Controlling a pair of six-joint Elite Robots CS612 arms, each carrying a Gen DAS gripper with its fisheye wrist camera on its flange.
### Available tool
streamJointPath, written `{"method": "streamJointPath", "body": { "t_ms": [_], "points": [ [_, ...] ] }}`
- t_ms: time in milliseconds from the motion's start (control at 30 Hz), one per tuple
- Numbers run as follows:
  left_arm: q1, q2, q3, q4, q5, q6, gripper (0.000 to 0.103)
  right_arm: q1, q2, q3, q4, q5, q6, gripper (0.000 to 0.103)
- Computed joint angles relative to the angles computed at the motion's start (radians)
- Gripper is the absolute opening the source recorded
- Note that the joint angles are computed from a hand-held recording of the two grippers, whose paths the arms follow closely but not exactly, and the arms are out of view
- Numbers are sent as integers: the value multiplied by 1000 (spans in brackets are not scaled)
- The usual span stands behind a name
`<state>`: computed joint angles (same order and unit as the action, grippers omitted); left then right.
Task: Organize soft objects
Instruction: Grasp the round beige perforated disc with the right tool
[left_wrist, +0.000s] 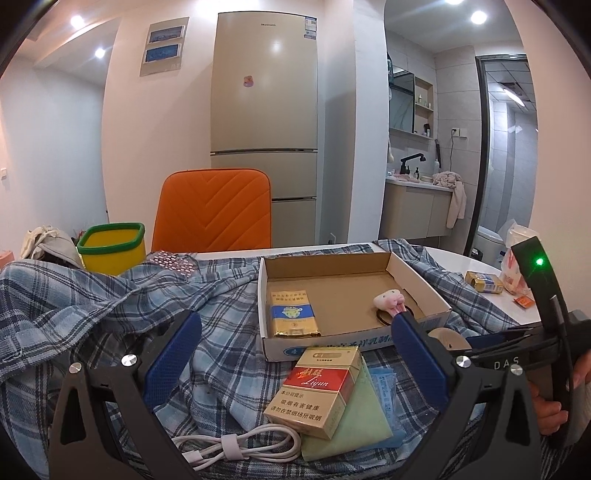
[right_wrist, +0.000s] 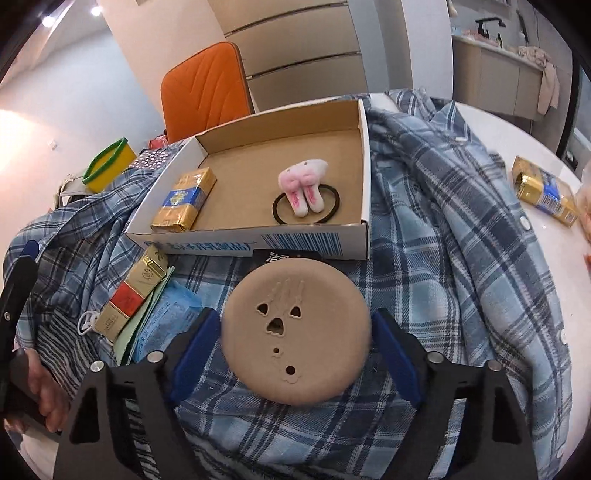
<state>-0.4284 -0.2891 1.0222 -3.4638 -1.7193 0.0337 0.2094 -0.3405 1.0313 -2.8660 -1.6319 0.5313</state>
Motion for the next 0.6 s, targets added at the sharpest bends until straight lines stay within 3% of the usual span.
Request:
{"method": "streamJointPath", "body": {
  "t_ms": [200,367,500,600],
  "points": [
    [2,0,-8,41,-10,-2,102,7,2,-7,-5,-15,-32,83],
    [16,8,-51,186,-45,-66,102,22,-10,24,-99,-103,-55,83],
    [37,33,-129,379,-136,-123,82,37,-13,40,-186,-152,-112,83],
    [47,52,-180,493,-192,-155,76,46,-12,39,-212,-169,-152,83]
  ]
}}
